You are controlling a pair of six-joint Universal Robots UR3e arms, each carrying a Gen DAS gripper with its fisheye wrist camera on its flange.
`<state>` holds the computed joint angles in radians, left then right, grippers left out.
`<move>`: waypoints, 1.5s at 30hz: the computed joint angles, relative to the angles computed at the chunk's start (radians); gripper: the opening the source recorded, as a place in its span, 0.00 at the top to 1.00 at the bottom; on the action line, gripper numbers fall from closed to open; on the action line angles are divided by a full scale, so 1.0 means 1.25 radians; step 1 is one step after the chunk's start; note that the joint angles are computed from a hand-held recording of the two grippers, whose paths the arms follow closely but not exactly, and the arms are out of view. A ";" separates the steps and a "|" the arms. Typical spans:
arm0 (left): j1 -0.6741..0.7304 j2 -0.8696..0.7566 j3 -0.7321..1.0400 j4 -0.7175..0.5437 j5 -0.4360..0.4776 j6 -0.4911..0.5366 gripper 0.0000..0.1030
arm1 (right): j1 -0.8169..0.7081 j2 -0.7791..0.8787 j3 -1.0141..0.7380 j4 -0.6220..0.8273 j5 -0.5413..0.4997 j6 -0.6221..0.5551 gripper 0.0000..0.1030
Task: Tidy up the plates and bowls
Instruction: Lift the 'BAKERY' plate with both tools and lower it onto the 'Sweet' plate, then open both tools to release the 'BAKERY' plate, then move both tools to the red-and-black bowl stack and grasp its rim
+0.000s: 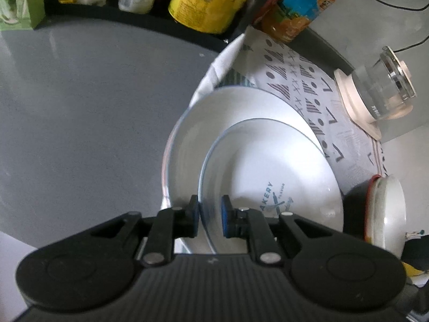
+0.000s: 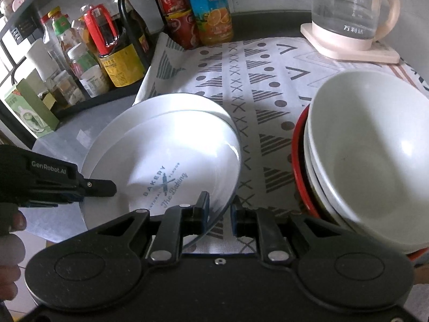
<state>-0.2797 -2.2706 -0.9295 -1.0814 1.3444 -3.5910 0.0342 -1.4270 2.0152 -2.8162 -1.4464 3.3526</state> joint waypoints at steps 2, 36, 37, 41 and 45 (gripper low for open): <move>0.002 -0.002 0.006 0.004 0.010 -0.003 0.87 | 0.001 0.009 -0.010 0.010 0.004 0.005 0.78; -0.024 0.092 0.065 -0.060 0.118 -0.016 0.18 | -0.139 -0.217 0.045 0.019 0.190 -0.023 0.06; -0.027 0.094 0.066 -0.059 0.121 -0.015 0.15 | -0.141 -0.223 0.045 0.018 0.191 -0.028 0.04; -0.042 0.081 0.116 -0.085 0.132 0.000 0.07 | -0.152 -0.254 0.054 0.024 0.179 -0.031 0.00; -0.064 0.053 0.178 -0.098 0.159 0.022 0.00 | -0.163 -0.279 0.067 0.025 0.150 -0.021 0.00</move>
<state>-0.3594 -2.2038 -0.7064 -1.2041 1.5438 -3.5639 -0.1695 -1.7756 2.0983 -2.7845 -1.2592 3.3269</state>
